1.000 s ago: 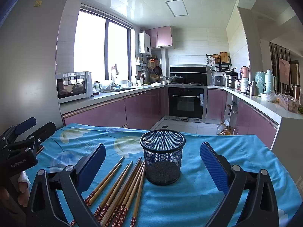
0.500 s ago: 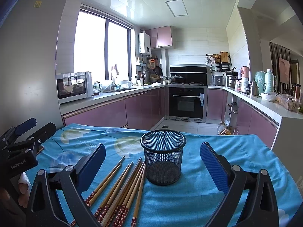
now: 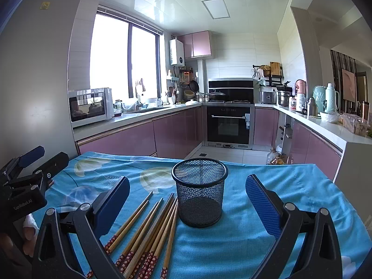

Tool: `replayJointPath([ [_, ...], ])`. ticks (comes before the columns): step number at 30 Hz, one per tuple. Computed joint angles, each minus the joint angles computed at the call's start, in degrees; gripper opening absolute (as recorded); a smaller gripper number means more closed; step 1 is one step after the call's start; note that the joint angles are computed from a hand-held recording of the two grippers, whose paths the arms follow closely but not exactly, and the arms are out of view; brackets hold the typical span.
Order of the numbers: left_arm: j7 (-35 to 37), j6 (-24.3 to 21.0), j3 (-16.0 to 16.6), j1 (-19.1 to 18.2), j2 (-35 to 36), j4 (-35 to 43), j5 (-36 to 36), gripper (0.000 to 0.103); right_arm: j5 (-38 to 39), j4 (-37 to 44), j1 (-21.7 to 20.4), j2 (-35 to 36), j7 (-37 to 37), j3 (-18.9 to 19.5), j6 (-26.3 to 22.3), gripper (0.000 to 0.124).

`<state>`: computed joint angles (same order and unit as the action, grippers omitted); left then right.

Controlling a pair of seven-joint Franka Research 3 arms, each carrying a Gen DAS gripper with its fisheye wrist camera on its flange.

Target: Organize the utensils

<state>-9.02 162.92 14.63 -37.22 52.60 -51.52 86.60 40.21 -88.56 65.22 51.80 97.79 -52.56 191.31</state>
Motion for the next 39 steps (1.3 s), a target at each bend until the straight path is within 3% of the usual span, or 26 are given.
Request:
replayJointPath([
  [39,2.07,0.21,0.03,0.17,0.99,1.19,-2.44,0.097,-1.07,-0.14,-0.35,-0.53,0.8,0.5,-0.33,0.096],
])
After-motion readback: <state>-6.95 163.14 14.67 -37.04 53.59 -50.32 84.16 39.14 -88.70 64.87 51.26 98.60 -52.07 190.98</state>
